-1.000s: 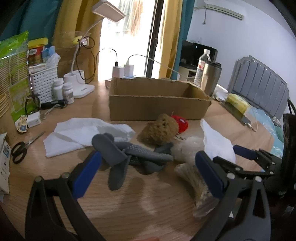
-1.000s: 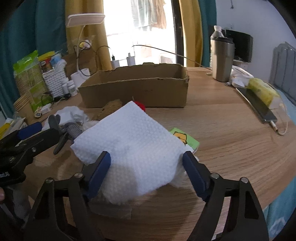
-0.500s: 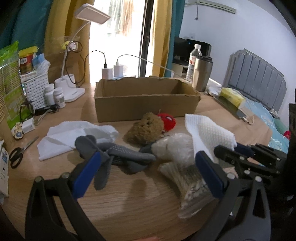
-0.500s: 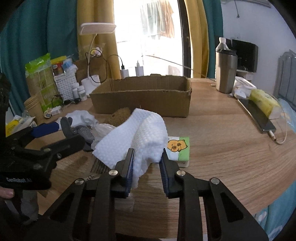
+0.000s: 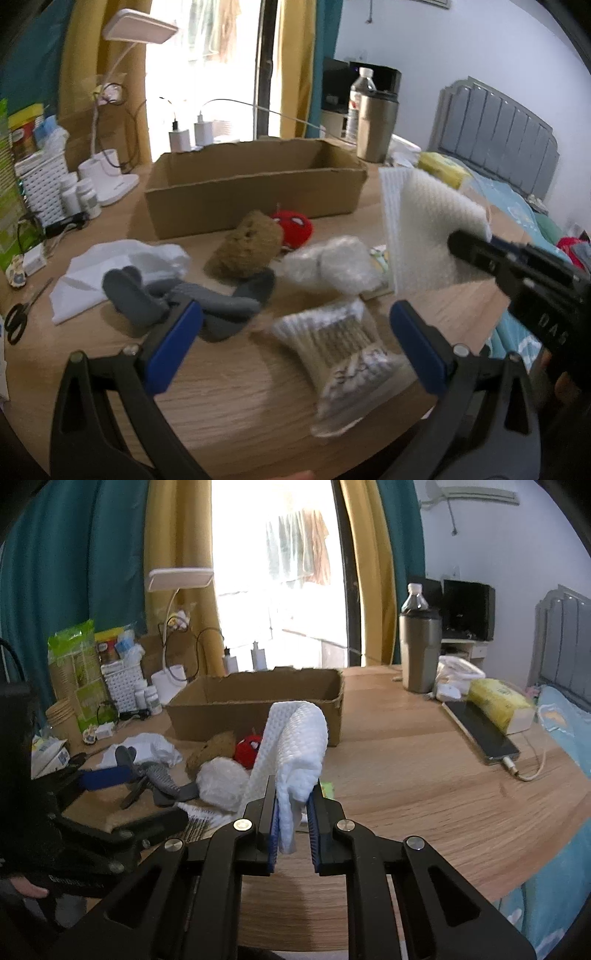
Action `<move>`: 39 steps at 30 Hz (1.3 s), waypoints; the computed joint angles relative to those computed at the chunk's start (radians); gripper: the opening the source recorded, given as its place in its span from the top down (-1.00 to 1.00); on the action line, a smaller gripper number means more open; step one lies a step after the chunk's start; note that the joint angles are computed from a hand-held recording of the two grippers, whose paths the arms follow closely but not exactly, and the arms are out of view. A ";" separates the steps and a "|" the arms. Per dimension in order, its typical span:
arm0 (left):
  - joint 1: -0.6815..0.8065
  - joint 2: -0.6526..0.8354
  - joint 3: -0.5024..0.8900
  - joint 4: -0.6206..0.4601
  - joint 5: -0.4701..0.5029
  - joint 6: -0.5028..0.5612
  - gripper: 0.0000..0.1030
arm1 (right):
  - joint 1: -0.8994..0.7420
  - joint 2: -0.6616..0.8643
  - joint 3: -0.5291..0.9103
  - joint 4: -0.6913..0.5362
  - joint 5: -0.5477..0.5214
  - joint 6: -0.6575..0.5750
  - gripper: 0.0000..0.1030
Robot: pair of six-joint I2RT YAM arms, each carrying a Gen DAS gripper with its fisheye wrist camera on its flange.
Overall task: Organize soft objects
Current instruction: 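Grasp the cotton swab bag with the left gripper while the right gripper holds the towel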
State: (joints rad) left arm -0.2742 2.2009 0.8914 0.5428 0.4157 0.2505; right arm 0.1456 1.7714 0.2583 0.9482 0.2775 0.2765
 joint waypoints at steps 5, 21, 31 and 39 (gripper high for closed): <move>-0.028 0.008 0.014 -0.029 -0.013 0.014 -0.99 | -0.032 -0.006 -0.029 0.030 0.000 -0.002 0.72; -0.102 0.083 0.118 -0.197 -0.071 0.065 -0.29 | -0.090 0.036 -0.051 0.083 -0.060 -0.007 0.72; -0.069 0.034 0.063 -0.165 0.004 0.075 0.11 | -0.053 -0.006 -0.048 0.049 -0.020 -0.008 0.72; -0.009 -0.037 -0.014 -0.084 0.069 0.057 0.11 | -0.011 -0.066 -0.036 -0.015 0.023 -0.018 0.72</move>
State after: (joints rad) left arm -0.2834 2.1638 0.8779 0.4586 0.4850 0.3073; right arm 0.1348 1.7051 0.2222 0.9332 0.3009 0.2588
